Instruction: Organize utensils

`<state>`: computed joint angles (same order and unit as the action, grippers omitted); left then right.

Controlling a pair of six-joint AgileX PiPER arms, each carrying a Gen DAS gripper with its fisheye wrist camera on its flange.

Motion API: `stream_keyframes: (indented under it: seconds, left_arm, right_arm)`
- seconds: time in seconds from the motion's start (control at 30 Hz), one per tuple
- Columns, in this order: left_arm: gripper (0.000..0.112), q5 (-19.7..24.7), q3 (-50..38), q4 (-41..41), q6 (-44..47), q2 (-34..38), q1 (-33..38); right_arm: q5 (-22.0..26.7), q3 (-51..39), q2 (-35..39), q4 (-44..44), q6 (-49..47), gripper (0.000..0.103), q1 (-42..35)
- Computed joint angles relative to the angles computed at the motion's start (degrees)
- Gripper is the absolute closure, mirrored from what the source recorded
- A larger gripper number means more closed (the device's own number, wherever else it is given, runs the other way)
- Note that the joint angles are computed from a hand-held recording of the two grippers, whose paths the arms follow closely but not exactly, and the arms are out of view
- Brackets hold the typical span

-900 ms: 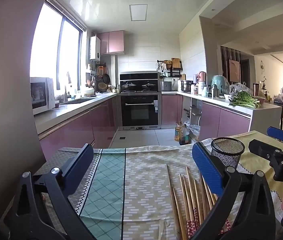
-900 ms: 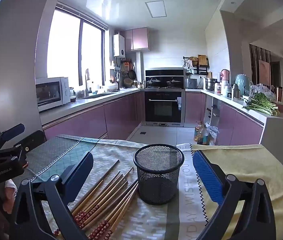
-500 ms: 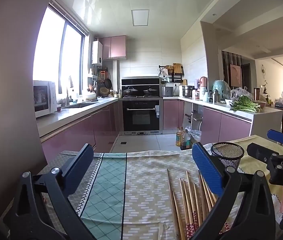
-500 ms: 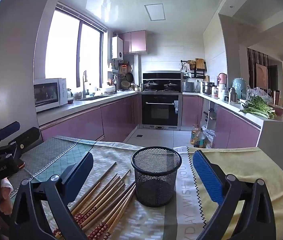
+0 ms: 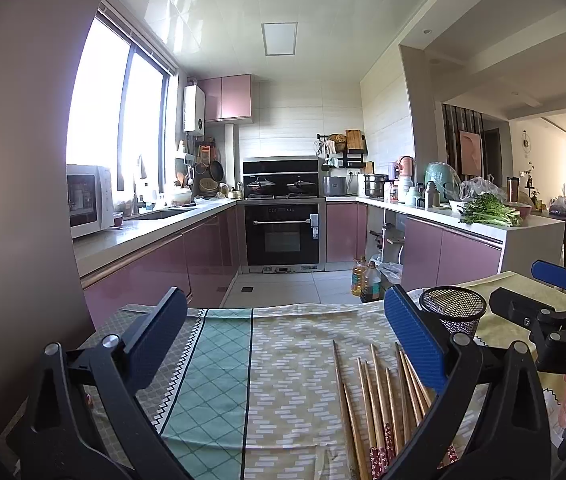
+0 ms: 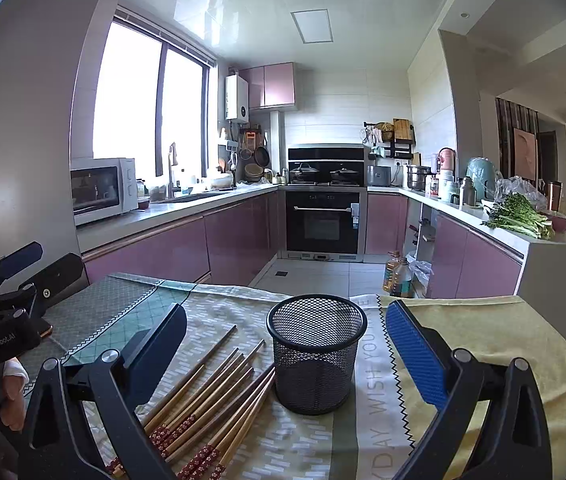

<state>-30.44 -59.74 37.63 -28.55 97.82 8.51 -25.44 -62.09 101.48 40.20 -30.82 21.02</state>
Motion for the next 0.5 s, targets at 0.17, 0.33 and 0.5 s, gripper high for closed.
stream_keyframes:
  seconds: [0.17, 0.33, 0.5]
  left_arm:
    - [0.015, 0.02, 0.15, -0.2, 0.25, -0.1, -0.07]
    - [0.015, -0.12, 0.41, -0.23, 0.26, -0.24, -0.06]
    - [0.015, 0.13, 0.19, 0.27, -0.33, -0.25, -0.03]
  right_arm:
    - [-0.23, -0.56, 0.25, 3.66, -2.37, 0.006, 0.11]
    - [-0.4, -0.02, 0.04, 1.59, -0.65, 0.006, -0.1]
    - [-1.6, 0.87, -0.22, -0.56, 0.37, 0.006, 0.33]
